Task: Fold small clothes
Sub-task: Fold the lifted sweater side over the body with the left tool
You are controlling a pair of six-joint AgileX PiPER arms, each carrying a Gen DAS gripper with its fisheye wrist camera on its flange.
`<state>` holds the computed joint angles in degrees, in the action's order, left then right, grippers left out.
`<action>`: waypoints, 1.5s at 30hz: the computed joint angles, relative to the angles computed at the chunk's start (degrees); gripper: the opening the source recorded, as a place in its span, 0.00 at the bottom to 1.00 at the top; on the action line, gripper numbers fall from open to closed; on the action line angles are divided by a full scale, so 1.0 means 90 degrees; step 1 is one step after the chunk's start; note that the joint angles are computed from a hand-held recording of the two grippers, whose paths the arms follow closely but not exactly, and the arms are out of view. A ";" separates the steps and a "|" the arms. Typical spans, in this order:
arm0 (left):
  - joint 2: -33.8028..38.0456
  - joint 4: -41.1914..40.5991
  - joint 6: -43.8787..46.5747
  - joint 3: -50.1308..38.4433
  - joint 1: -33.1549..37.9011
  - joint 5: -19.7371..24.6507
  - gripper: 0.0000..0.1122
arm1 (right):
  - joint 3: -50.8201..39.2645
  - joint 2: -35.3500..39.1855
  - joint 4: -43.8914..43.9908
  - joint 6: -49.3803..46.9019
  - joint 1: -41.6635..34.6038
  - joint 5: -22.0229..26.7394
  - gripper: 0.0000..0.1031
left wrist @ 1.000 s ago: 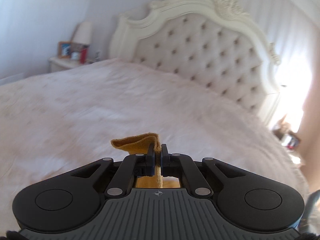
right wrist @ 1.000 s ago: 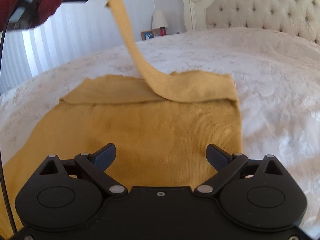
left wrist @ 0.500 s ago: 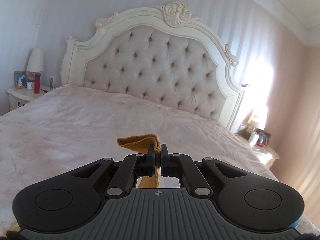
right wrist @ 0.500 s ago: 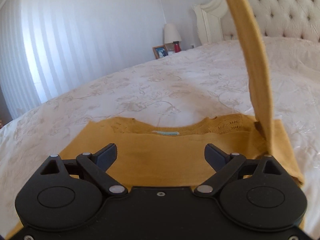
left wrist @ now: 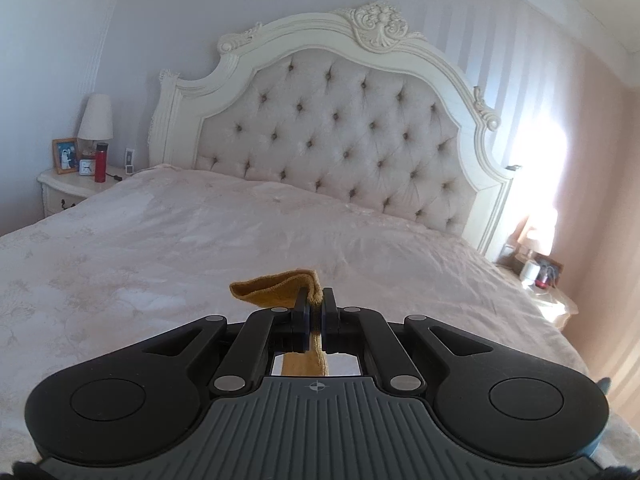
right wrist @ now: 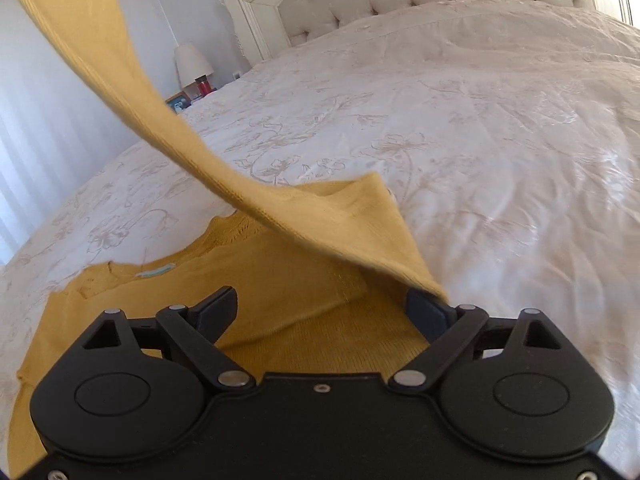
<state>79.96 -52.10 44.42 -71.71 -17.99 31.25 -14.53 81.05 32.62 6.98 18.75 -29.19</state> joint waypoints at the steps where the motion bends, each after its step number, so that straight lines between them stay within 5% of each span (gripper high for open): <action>1: -0.0047 -0.0091 0.0158 0.0135 0.0123 0.0025 0.04 | 0.0149 -0.0262 0.0255 -0.0219 0.0137 0.0088 0.89; 6: -0.0146 -0.0371 0.0826 0.0903 0.0982 0.0282 0.04 | 0.0751 -0.1244 0.2622 -0.1813 0.1661 -0.0044 0.90; 10: -0.0075 -0.0436 0.1747 0.1861 0.1467 -0.0203 0.04 | 0.0901 -0.1187 0.4509 -0.2657 0.3439 -0.0925 0.90; 17: 0.0973 -0.0936 0.2825 0.2859 0.2280 -0.1222 0.04 | 0.0861 -0.0307 0.4622 -0.2370 0.4230 -0.1563 0.91; 19: 0.1156 -0.1489 0.3279 0.2951 0.2683 -0.1008 0.04 | 0.0850 -0.0328 0.4696 -0.2479 0.4271 -0.1591 0.91; 24: 0.0862 -0.1378 0.2218 0.2545 0.3057 0.0148 0.04 | 0.0556 -0.0462 0.5584 -0.3438 0.5109 -0.2176 0.90; 32: 0.0022 -0.0903 0.0454 0.0386 0.1208 0.1107 0.04 | -0.0392 0.0312 0.3410 -0.3184 0.4167 -0.1737 0.90; 37: 0.0140 0.0018 -0.0551 -0.1037 -0.0213 0.0826 0.04 | -0.1002 0.0814 0.1691 -0.2363 0.2794 -0.1522 0.90; 41: 0.0163 0.0850 -0.1098 -0.1244 -0.1149 0.0350 0.04 | -0.1522 0.1233 0.1063 -0.2110 0.1936 -0.1341 0.91; 45: 0.0276 0.0766 -0.1011 -0.1036 -0.1383 0.0162 0.04 | -0.1916 0.1658 0.0801 -0.1987 0.1076 -0.0883 0.91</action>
<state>82.44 -45.20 35.32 -81.03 -30.44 32.70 -31.77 95.97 39.83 -10.91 28.43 -37.13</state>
